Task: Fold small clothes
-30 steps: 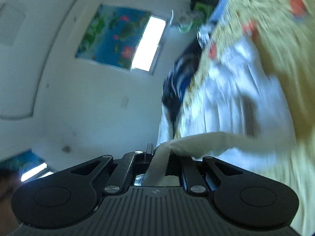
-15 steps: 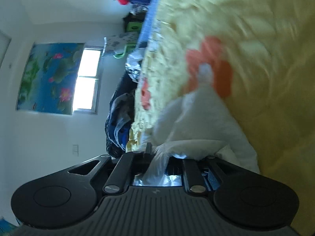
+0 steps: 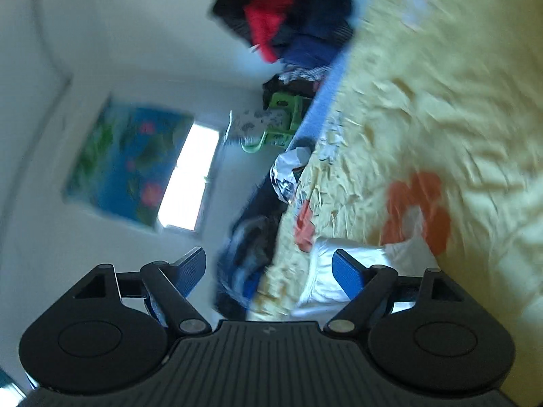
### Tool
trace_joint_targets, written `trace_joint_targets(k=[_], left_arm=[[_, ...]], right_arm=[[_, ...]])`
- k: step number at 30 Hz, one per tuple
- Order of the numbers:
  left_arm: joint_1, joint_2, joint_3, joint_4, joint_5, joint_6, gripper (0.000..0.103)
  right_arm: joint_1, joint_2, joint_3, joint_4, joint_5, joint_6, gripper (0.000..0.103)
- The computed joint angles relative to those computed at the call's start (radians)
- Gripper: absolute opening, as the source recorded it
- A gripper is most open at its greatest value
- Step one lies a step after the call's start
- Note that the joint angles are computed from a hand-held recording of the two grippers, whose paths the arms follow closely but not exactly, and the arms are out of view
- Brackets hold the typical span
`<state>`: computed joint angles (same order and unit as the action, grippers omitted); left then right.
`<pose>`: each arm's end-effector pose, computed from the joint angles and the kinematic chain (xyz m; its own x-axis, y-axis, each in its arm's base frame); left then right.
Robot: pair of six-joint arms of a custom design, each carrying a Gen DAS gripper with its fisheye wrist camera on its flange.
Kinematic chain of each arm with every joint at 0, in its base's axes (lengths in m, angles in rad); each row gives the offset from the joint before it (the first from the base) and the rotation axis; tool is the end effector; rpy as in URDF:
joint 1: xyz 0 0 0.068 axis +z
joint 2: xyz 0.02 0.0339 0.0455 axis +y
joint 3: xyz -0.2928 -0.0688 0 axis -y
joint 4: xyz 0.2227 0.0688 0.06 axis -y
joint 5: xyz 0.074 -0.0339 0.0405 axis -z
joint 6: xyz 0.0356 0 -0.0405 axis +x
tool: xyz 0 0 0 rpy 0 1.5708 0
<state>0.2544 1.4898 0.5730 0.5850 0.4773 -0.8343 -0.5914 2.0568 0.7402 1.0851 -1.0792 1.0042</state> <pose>0.2744 0.0545 0.2307 -0.3576 -0.7729 -0.5242 -0.1014 0.5901 -0.8009 0.3157 -0.1742 0.1511 -0.4812 0.8029 -0.3518 -0.0804 0.3592 0.9298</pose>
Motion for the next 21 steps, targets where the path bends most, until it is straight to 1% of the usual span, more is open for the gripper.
trace_joint_targets(k=[1, 2, 3, 4, 5, 6, 7, 9, 11, 12, 13, 14, 16, 19, 21], left_arm=[[-0.086, -0.067, 0.003, -0.075, -0.183, 0.131, 0.103], [-0.202, -0.102, -0.001, -0.097, -0.381, 0.254, 0.103], [-0.324, -0.102, -0.003, -0.086, -0.558, 0.374, 0.103], [-0.441, -0.07, 0.0, -0.055, -0.714, 0.485, 0.103], [-0.538, -0.016, 0.01, -0.016, -0.838, 0.577, 0.103], [-0.615, 0.047, 0.035, 0.002, -0.923, 0.641, 0.103], [-0.665, 0.113, 0.075, -0.01, -0.956, 0.681, 0.103], [-0.718, 0.234, 0.185, -0.107, -0.943, 0.728, 0.103], [-0.742, 0.338, 0.295, -0.224, -0.949, 0.751, 0.103], [-0.744, 0.382, 0.339, -0.273, -0.958, 0.75, 0.103], [-0.733, 0.418, 0.378, -0.309, -0.945, 0.745, 0.103], [-0.715, 0.44, 0.403, -0.332, -0.911, 0.732, 0.103], [-0.665, 0.46, 0.433, -0.364, -0.815, 0.695, 0.103], [-0.626, 0.488, 0.453, -0.377, -0.72, 0.672, 0.103], [-0.609, 0.508, 0.457, -0.374, -0.684, 0.647, 0.103]], right_arm=[[0.02, -0.074, -0.001, -0.142, 0.025, -0.164, 0.079], [0.068, -0.166, -0.001, -0.318, 0.107, -0.379, 0.079], [0.114, -0.232, 0.002, -0.431, 0.201, -0.537, 0.079], [0.19, -0.291, -0.007, -0.503, 0.33, -0.699, 0.079], [0.248, -0.32, -0.015, -0.536, 0.412, -0.817, 0.08], [0.316, -0.328, -0.011, -0.564, 0.486, -0.919, 0.08], [0.379, -0.312, 0.019, -0.61, 0.546, -0.994, 0.082], [0.467, -0.243, 0.098, -0.704, 0.626, -1.072, 0.081], [0.509, -0.166, 0.179, -0.782, 0.687, -1.07, 0.081], [0.511, -0.14, 0.209, -0.809, 0.697, -1.068, 0.083], [0.508, -0.111, 0.228, -0.807, 0.697, -1.054, 0.086], [0.5, -0.105, 0.226, -0.799, 0.686, -1.038, 0.089], [0.475, -0.061, 0.25, -0.788, 0.633, -1.004, 0.091], [0.44, -0.033, 0.198, -0.699, 0.566, -0.985, 0.094], [0.442, -0.034, 0.163, -0.65, 0.571, -0.973, 0.096]])
